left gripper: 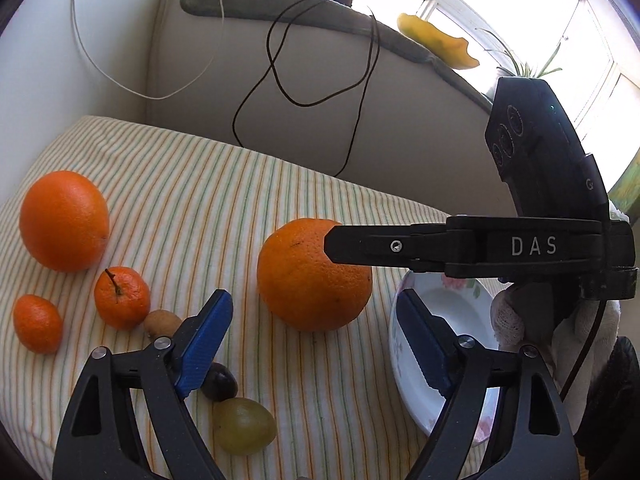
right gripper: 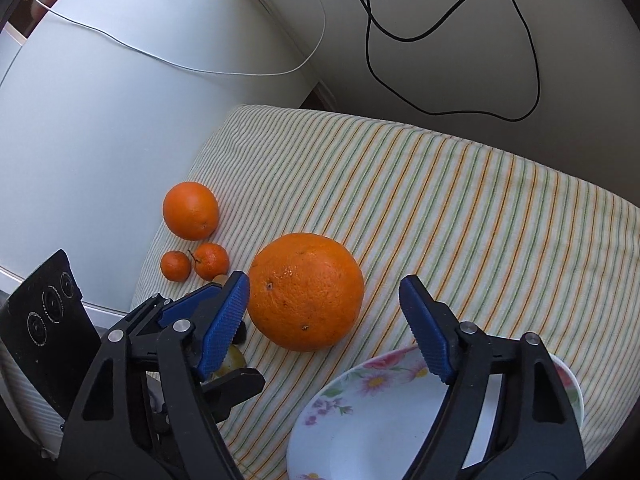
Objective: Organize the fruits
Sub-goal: 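Close the right tool on the large orange and lift it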
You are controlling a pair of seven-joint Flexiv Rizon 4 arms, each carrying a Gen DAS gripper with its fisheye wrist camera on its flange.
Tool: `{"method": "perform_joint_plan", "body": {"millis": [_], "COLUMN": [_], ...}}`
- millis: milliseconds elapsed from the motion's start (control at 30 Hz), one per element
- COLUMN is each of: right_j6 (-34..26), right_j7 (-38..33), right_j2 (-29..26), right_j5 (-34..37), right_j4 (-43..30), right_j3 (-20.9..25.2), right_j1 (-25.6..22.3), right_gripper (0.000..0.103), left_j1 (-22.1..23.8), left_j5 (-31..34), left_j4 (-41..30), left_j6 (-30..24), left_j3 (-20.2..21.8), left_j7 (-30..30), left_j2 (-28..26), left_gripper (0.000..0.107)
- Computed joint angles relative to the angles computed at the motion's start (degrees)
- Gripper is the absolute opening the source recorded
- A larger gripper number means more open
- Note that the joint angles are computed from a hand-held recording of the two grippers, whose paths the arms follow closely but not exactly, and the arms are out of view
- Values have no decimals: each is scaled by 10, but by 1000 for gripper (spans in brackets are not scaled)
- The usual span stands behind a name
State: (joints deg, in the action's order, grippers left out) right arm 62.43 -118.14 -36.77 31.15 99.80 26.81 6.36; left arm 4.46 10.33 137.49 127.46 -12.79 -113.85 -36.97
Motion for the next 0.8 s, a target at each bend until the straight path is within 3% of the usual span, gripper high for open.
{"method": "perform_joint_plan", "body": {"millis": [267, 400, 800], "right_j6": [-27, -38, -27], "right_j7": [-5, -10, -6], "right_j2": [-11, -15, -10], "right_j5": [1, 9, 14], "right_j4": [-14, -20, -13], "right_j3": [0, 3, -3], "right_j1": [-2, -2, 6], "right_gripper": [72, 67, 65], "left_j1": [48, 65, 53], "left_j5": [32, 43, 30], "left_j4": [-20, -29, -26], "left_j6": [-17, -29, -27], "left_j3": [-35, -50, -41], "left_j7": [-11, -11, -3], "left_j2": [-22, -30, -27], "left_gripper": [73, 61, 61]}}
